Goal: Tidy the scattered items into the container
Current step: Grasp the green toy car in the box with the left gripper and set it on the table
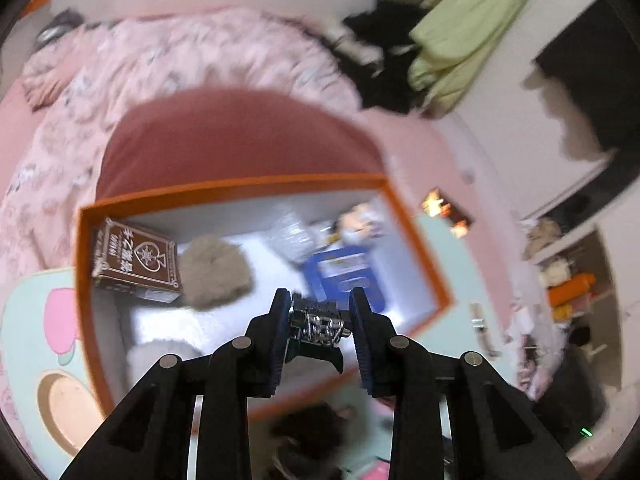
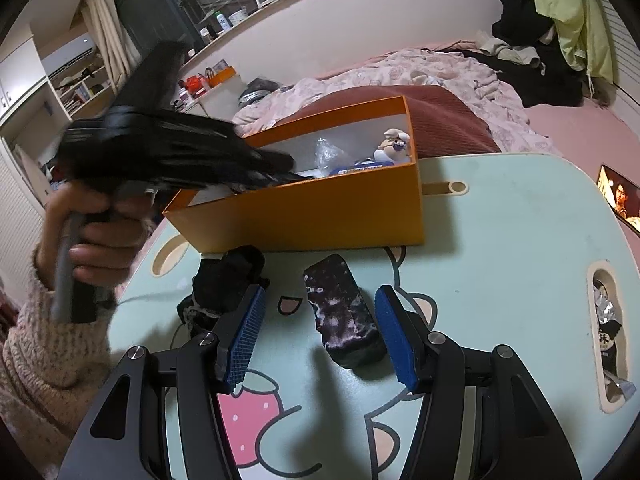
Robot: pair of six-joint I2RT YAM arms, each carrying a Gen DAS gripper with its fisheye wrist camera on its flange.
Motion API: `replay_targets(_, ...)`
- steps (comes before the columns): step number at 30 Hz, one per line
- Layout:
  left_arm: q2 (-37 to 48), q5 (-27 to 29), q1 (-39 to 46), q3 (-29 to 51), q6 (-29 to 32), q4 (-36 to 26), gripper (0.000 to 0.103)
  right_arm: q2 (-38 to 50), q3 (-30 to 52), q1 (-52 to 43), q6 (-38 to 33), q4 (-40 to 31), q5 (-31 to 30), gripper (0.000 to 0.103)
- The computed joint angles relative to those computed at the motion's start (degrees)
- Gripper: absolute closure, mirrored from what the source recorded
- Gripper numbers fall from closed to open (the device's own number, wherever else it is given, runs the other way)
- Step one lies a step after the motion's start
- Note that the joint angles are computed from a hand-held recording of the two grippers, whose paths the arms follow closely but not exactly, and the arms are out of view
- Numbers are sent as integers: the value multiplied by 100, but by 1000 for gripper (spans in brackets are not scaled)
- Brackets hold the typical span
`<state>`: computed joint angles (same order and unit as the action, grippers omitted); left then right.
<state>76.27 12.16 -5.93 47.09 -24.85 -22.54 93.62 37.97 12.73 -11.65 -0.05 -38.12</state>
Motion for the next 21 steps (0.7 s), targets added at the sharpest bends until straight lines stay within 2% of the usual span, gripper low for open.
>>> replay_targets(8, -2400, 242, 157, -765, -124, -387, 75, -228, -18, -53, 10, -104, 46, 45)
replay_targets(14, -3489, -235, -162, -1699, -406, -524, 75, -370, 455, -9, -44, -381, -91, 45)
replay_targets(18, -3725, -1074, -592, -2418, -790, -198, 75, 31, 1438, 473, 68, -707, 525, 45)
replay_targets(21, -3793, -1067, -583, -2833, -1084, 120, 75, 924, 2886, 1057, 26, -1624, 1730, 48)
